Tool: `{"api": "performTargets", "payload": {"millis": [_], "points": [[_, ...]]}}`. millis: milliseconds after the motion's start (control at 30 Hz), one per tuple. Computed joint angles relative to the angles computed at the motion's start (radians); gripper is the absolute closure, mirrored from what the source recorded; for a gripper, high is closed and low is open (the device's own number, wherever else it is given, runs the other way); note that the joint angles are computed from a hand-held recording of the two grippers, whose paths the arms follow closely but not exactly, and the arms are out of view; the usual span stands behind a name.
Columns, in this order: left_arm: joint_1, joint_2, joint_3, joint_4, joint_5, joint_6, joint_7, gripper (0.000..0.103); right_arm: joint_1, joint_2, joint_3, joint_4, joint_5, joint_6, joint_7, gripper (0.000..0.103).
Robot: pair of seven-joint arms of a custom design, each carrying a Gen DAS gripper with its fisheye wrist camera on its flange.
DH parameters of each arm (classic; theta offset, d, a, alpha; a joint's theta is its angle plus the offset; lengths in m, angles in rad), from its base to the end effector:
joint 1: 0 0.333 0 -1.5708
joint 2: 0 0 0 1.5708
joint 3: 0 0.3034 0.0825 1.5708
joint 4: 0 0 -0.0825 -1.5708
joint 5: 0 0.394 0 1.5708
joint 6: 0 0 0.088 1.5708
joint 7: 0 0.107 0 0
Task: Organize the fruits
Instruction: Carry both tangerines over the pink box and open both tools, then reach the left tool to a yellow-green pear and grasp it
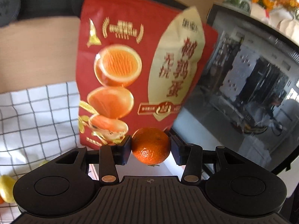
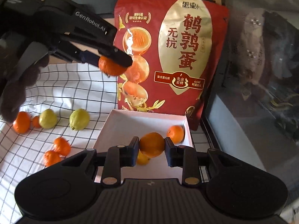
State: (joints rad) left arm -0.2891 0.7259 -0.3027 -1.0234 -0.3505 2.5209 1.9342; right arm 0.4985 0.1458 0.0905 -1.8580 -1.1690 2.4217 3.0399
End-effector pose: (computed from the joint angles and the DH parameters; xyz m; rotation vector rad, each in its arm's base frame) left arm 0.7138 -0.3613 0.5146 -1.2760 2.4006 -1.3194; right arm 0.5381 0.3517 0.4714 -1.5763 1.7717 -1.0255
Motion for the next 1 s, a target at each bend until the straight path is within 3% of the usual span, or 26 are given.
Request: {"api": "performTargets", "payload": {"millis": [133, 233, 267, 300, 367, 533, 667, 767, 933, 1000], "points": [[-0.050, 0.094, 0.049, 0.119, 0.082, -0.037, -0.054, 0.053, -0.012, 0.058, -0.019, 0.047, 0.012, 0.032, -0.021, 0.074], [0.017, 0.030, -0.022, -0.024, 0.002, 0.068, 0.013, 0.054, -0.015, 0.083, -0.031, 0.065, 0.066, 0.050, -0.046, 0.064], [0.040, 0.006, -0.040, -0.069, -0.028, 0.094, 0.036, 0.054, -0.012, 0.084, -0.035, 0.065, 0.065, 0.054, -0.042, 0.054], [0.057, -0.021, -0.048, -0.114, -0.051, 0.119, 0.055, 0.054, -0.008, 0.084, -0.040, 0.062, 0.056, 0.061, -0.034, 0.044], [0.085, -0.075, -0.050, -0.198, -0.081, 0.158, 0.086, 0.054, 0.001, 0.089, -0.044, 0.067, 0.045, 0.057, -0.031, 0.037], [0.165, -0.236, -0.057, -0.464, -0.195, 0.286, 0.155, 0.054, 0.015, 0.112, -0.048, 0.091, 0.067, 0.061, -0.031, 0.037], [0.164, -0.342, 0.009, -0.669, -0.209, 0.424, 0.082, 0.054, 0.034, 0.113, -0.048, 0.076, 0.059, 0.096, 0.037, 0.032], [0.144, -0.398, 0.077, -0.801, -0.190, 0.526, -0.056, 0.054, 0.060, 0.115, -0.043, 0.066, 0.040, 0.094, 0.092, 0.029], [0.198, -0.430, 0.096, -0.899, -0.184, 0.538, -0.171, 0.054, 0.101, 0.132, -0.022, 0.069, 0.037, 0.066, 0.103, 0.023], [0.244, -0.436, 0.059, -0.922, -0.200, 0.535, -0.136, 0.054, 0.106, 0.143, -0.013, 0.070, 0.067, 0.091, 0.093, 0.022]]}}
